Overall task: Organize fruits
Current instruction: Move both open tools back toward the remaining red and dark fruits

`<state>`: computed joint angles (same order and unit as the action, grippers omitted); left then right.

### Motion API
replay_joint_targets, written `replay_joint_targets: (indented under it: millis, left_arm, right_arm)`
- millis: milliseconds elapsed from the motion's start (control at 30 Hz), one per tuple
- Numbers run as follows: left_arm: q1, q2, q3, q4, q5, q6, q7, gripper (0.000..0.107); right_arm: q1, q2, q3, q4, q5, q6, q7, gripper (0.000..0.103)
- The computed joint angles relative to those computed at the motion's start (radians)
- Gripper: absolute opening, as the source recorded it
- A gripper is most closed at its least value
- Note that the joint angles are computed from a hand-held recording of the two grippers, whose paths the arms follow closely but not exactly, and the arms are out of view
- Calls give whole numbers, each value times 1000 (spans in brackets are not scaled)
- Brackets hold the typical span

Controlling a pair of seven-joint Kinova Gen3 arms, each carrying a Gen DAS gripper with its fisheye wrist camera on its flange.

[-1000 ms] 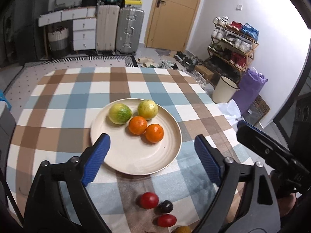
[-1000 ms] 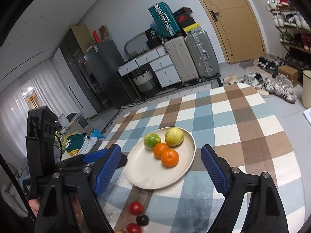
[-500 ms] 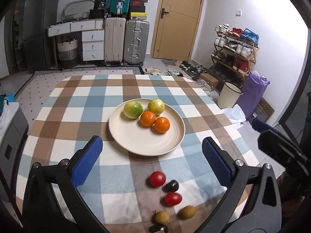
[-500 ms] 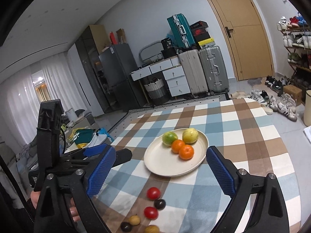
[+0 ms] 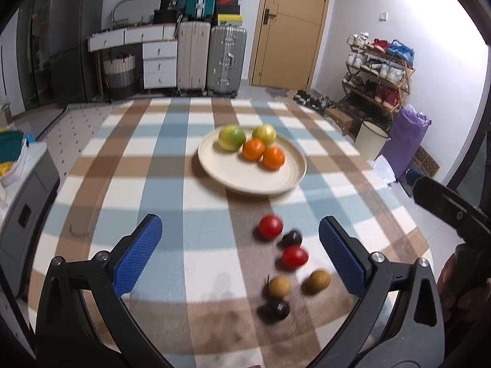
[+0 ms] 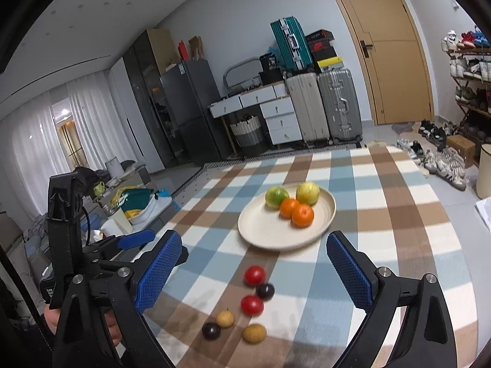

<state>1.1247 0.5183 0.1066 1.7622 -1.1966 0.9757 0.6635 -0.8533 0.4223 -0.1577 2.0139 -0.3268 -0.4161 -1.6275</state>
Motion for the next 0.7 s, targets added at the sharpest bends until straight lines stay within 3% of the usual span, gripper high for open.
replay_joint_targets:
  millis: [400, 567, 700]
  left_arm:
    - [2, 45, -7, 72, -13, -168, 103, 102]
    - [-26, 62, -18, 65, 27, -270, 33, 102]
    - [-11, 80, -52, 52, 63, -312, -2, 102]
  right_arm:
    - [-22, 26, 4, 39, -28, 3, 7, 97]
    - [4, 34, -24, 48, 7, 7, -34, 97]
    - [-19, 40, -2, 43, 2, 24, -29, 97]
